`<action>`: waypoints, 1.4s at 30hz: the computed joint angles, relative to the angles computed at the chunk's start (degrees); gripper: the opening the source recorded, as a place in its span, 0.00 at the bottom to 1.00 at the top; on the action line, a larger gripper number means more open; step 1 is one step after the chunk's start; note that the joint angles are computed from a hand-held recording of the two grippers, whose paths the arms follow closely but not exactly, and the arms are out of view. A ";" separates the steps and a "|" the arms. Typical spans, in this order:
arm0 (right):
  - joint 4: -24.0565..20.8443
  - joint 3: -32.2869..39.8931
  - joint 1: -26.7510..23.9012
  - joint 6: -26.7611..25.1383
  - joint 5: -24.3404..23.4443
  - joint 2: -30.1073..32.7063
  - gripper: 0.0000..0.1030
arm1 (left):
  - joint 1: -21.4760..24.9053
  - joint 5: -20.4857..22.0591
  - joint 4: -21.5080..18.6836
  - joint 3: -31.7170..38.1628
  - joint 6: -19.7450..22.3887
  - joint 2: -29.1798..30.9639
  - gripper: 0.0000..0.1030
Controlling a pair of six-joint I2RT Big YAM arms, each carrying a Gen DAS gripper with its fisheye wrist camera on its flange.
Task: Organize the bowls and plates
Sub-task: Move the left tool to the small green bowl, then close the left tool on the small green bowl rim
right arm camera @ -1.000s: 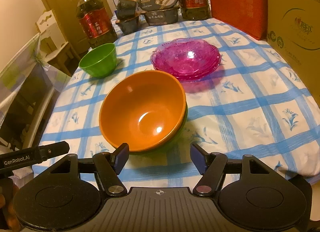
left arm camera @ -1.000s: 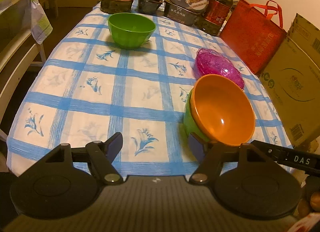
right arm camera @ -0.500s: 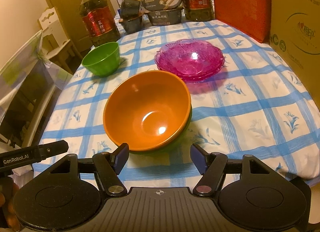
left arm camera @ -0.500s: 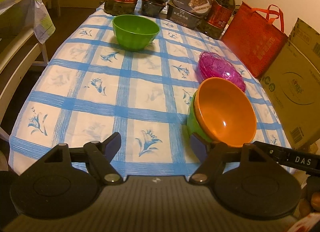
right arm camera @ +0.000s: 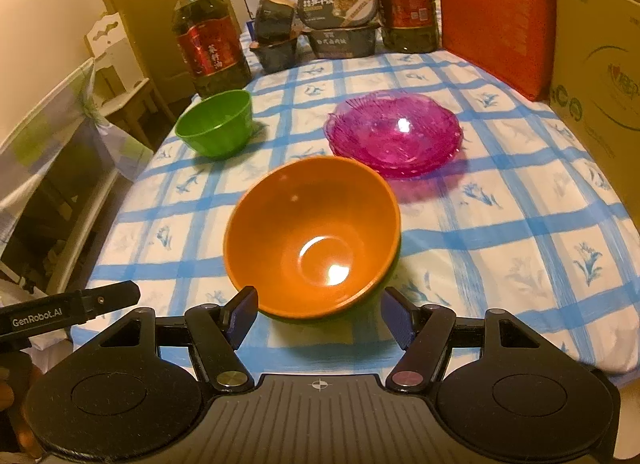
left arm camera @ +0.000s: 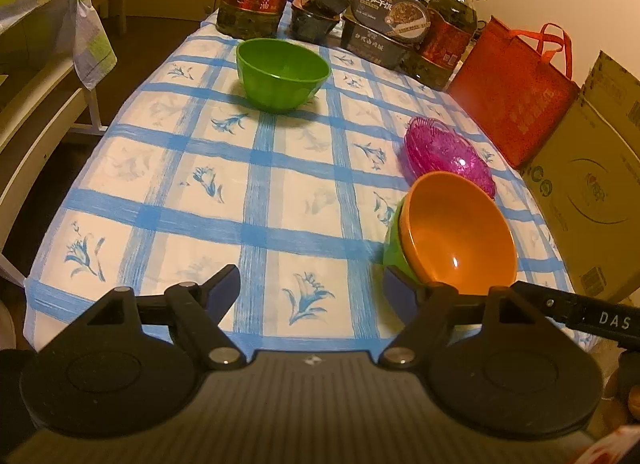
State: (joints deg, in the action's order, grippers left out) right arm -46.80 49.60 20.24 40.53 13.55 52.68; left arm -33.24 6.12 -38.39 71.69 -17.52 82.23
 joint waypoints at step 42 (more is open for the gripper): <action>7.37 34.88 -13.69 -15.18 -17.96 40.08 0.66 | 9.87 4.05 -10.70 41.94 5.25 32.29 0.70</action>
